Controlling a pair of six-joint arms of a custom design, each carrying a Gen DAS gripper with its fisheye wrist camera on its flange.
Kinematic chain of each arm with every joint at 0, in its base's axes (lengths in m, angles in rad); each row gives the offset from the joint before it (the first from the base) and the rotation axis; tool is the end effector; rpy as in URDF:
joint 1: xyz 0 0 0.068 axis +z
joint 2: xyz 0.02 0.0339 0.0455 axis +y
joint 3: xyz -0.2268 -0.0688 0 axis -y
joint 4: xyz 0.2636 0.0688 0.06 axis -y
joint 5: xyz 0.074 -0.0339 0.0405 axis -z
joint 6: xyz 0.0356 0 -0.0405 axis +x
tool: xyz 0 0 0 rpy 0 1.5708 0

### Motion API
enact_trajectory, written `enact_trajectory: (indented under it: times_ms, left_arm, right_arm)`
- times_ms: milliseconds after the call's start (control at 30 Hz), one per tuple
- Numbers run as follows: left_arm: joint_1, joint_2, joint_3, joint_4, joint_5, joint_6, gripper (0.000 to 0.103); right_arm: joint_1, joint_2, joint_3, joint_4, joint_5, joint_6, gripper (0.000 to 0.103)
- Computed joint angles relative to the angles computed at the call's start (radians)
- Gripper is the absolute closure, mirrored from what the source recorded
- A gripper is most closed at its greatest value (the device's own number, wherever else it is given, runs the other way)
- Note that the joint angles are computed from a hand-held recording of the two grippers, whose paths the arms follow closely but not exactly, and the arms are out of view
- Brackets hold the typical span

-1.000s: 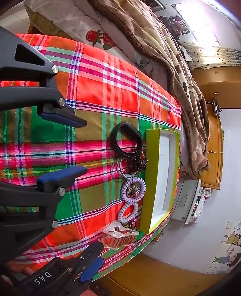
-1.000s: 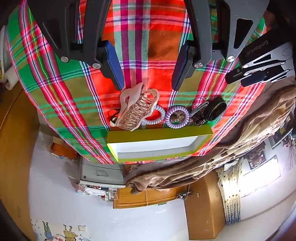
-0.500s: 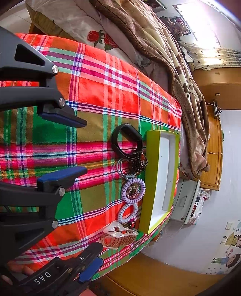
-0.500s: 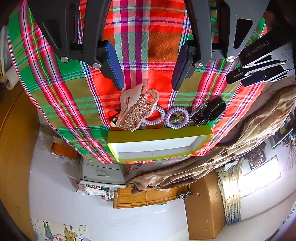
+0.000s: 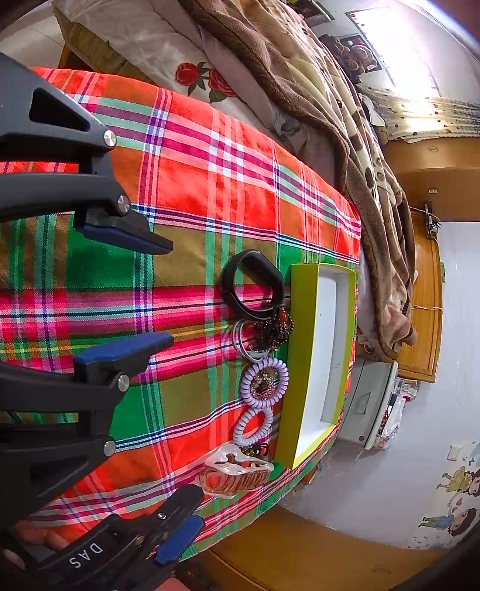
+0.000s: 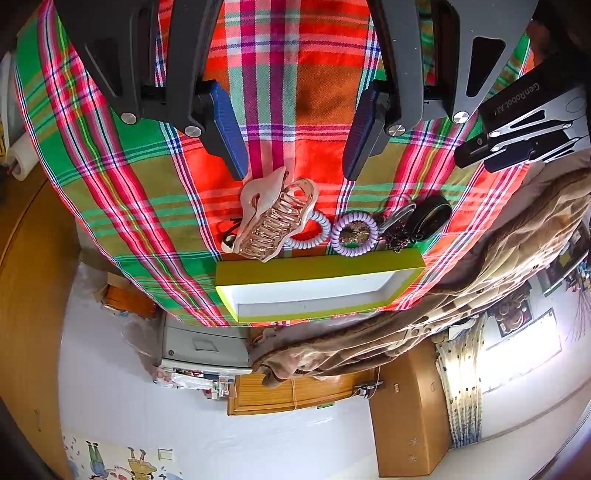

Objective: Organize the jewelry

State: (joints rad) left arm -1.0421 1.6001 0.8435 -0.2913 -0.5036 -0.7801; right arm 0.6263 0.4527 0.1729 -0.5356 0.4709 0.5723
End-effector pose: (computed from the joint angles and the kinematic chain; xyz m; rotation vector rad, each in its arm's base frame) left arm 0.1722 -0.2608 0.1118 0.1516 2.4319 -0.1307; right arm 0.1378 0.0798 0.1206 0.1545 2.2722 0.0583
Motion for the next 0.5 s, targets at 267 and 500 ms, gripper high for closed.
enact_trajectory:
  times_ms: [267,500]
  left_arm:
    - [0.004,0.004,0.003,0.000,0.004,0.002,0.058]
    - [0.008,0.009,0.002,0.005,0.007,0.006,0.058]
  right_arm:
    - [-0.003,-0.004,0.000,-0.003,-0.002,-0.002,0.049]
    - [-0.005,-0.014,0.001,-0.015,-0.002,-0.002,0.049]
